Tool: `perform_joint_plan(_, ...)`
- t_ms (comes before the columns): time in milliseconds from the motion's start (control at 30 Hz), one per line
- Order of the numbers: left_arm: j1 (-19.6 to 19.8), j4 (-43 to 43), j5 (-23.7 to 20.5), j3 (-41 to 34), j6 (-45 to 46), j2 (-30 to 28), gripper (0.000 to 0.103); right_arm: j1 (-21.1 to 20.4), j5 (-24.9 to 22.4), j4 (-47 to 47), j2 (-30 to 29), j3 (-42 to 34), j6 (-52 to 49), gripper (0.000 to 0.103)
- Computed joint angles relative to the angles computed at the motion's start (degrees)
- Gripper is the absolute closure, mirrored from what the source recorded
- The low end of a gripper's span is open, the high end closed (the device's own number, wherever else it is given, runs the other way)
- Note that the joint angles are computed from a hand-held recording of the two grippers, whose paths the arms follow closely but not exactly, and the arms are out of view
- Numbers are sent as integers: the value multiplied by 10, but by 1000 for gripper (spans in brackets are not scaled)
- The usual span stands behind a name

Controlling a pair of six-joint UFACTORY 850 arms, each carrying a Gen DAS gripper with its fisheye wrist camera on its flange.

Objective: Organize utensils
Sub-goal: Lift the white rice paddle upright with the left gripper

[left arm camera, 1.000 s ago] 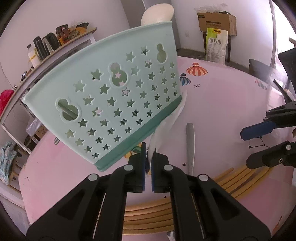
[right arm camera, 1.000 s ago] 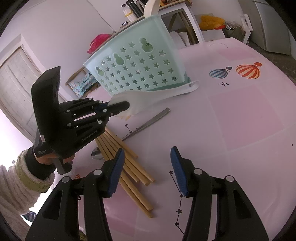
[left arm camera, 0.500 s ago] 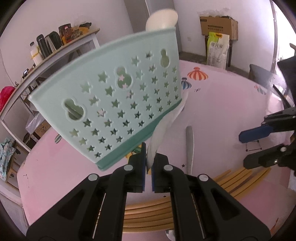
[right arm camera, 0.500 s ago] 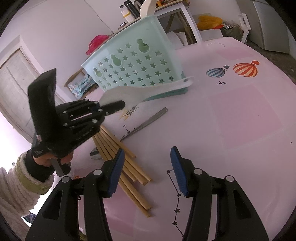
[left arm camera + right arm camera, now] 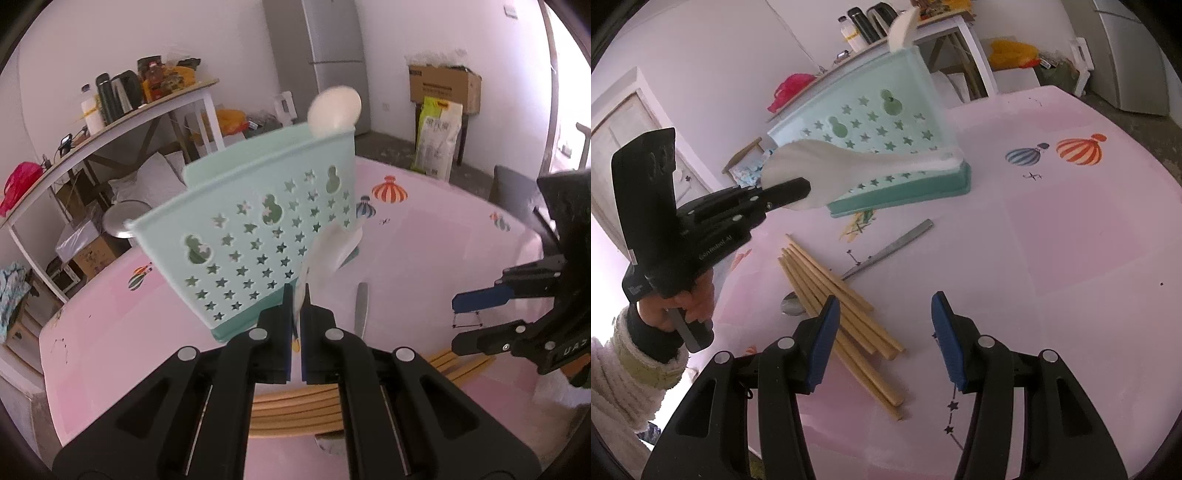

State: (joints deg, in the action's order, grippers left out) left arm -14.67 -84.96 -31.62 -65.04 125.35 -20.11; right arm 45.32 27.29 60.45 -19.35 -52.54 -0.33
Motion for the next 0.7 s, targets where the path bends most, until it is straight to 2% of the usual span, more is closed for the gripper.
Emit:
perform_joint_plan(200,26,-16,-19,19,-19,25,102,19,16,-67,6,-2,21,53)
perform_joint_plan(367,53,-24,-33,37,-35,42,102,27,-36,-91,-17,-38,-13,61)
perform_joint_plan(433,63,-28,-38,47,-36,49,102,28,-69,-40,-35,-63,-71,64)
perform_joint_plan(533,80,-34,-43,58,-43,56,102,18,-115,92,-58,-94,-196,71)
perform_joint_plan(633,96,-41,-55,62,-49,60,102,2,-132,127,-63,-105,-218,72)
perform_joint_plan(700,104,-48,-61,65,-48,61,102,-4,-132,208,-66,-116,-300,72)
